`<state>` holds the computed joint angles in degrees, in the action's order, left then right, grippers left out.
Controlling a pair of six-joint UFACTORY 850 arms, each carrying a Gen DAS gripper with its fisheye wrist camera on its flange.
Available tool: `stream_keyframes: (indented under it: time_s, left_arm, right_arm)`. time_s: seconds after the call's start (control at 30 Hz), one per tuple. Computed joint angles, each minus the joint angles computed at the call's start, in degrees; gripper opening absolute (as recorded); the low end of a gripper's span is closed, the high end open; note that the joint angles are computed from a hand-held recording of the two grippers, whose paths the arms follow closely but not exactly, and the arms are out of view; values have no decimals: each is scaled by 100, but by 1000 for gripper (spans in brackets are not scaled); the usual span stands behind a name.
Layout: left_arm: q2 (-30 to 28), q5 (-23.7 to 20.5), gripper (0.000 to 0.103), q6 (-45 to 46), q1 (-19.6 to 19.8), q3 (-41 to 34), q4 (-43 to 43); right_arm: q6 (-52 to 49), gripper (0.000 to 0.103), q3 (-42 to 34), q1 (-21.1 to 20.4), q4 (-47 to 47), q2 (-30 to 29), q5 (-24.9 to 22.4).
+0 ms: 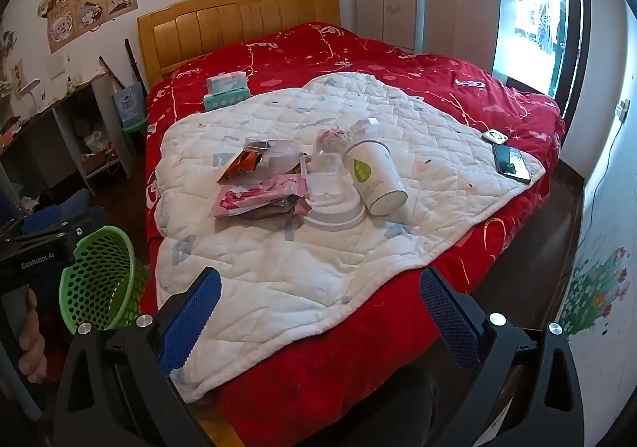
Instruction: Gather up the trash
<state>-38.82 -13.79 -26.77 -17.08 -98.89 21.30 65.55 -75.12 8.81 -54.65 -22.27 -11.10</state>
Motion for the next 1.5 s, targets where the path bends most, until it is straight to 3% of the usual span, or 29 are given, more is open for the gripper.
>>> stream_keyframes:
  time_s: [1.2,1.5]
  left_arm:
    - [-102,-5,98,61,46,-53,-204]
    - [-209,-67,98,-64,16,-182,-65]
  right_arm:
    - [-138,97,-88,13,109,-81,-62]
    - [-742,97,-303,-29,656,-246,-105]
